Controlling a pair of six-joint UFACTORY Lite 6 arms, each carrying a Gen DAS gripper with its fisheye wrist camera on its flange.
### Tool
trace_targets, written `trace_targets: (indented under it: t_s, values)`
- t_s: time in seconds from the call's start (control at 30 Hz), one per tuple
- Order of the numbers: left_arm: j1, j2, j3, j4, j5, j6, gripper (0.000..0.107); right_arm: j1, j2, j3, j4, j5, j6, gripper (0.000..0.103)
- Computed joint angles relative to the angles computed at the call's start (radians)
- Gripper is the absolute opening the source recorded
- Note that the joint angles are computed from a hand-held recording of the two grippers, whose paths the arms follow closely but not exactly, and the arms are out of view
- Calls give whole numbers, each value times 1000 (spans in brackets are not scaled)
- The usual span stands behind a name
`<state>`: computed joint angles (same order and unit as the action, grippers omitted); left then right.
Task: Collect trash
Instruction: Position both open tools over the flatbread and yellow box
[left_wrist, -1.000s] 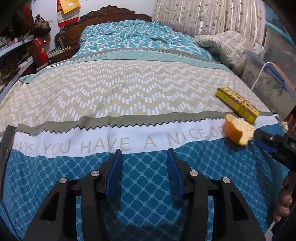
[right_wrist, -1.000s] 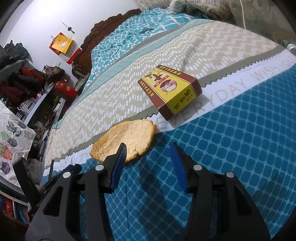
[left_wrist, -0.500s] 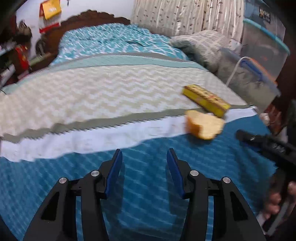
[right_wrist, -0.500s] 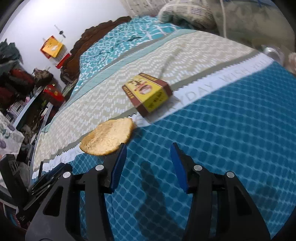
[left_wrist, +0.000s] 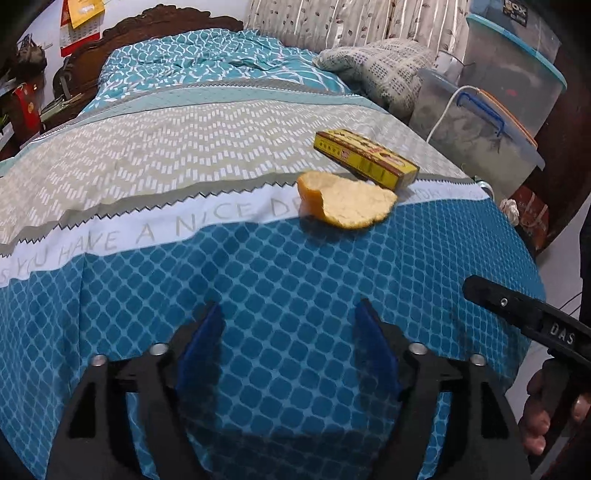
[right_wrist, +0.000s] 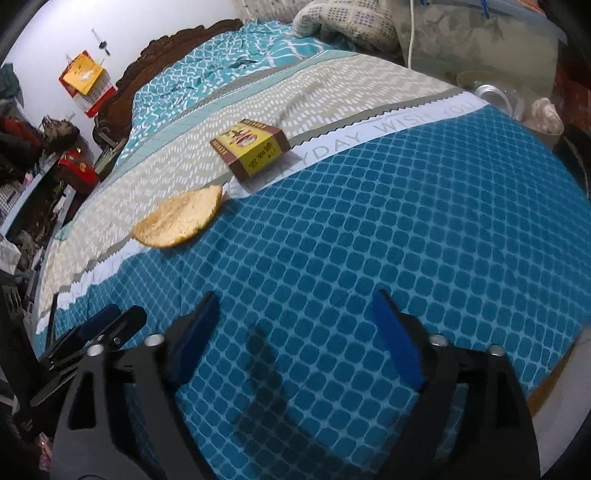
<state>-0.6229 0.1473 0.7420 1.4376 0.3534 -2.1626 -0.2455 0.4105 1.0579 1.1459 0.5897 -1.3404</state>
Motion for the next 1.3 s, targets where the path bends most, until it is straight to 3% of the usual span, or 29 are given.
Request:
trace_targets:
  t_s: [0.17,0.4,0.6,0.67,0.93,1.3]
  values:
    - [-15,10,-7,33,-11,-35,94,-15,-47,-79,59,6,-92,94]
    - [-17,-8,-31,90,-12,-119,94,-62,-74,-122,63,74,-148,100]
    - [-12,11,10,-65,-7,60,94,-66,-135,-149,151,24,-218,97]
    - [-16,9,36,-133,64,139,93,-73,-177,-180,233,5,-298,95]
    - [-91,-88,153,-126,406,259,92,-89,-262,-218,337,-5,-418,86]
    - [-87,-97,202,-130,451,304,92,-86,-320,-245,422,23,-493,86]
